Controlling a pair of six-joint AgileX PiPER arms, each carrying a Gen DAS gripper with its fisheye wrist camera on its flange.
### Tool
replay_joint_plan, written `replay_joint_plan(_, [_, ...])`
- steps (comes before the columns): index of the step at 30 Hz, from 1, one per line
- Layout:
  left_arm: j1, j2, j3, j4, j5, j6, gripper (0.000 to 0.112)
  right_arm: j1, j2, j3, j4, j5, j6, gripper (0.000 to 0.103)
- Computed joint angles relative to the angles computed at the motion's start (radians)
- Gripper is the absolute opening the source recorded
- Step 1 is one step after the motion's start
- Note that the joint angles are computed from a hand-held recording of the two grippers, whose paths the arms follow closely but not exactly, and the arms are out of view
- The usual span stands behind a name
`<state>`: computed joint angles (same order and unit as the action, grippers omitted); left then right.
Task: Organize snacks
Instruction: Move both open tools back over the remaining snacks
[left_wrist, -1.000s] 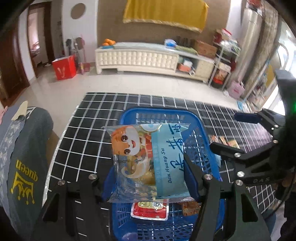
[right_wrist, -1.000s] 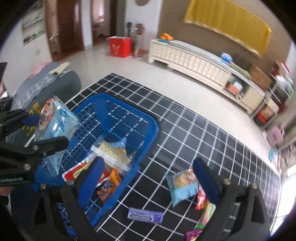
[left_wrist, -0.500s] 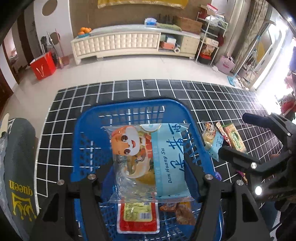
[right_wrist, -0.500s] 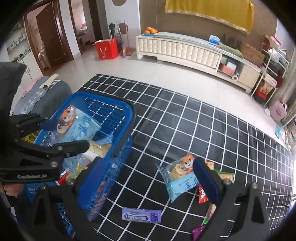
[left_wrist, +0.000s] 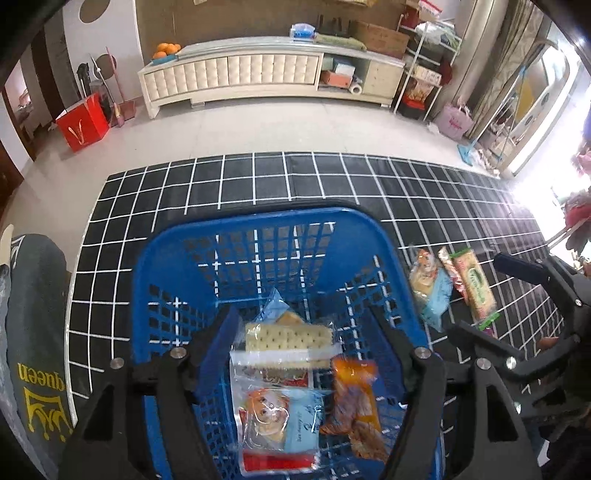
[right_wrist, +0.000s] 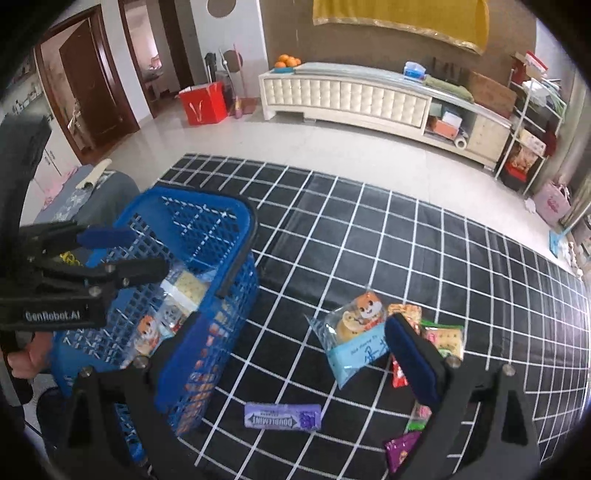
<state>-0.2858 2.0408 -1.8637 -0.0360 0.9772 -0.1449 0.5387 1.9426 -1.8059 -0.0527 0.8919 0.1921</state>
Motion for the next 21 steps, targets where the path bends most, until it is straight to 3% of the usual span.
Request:
replay_joint_plan(9, [-0.050, -0.269, 0.245, 0.012, -0.070, -0.045, 0.068, 0.057, -0.216, 0.115, -0.103, 0.025, 0.098, 0.098])
replay_joint_plan(21, [-0.260, -0.510, 0.378, 0.184, -0.056, -0.226, 0.069, 0.141, -0.495, 0.326, -0.265, 0.079, 0.282, 0.098])
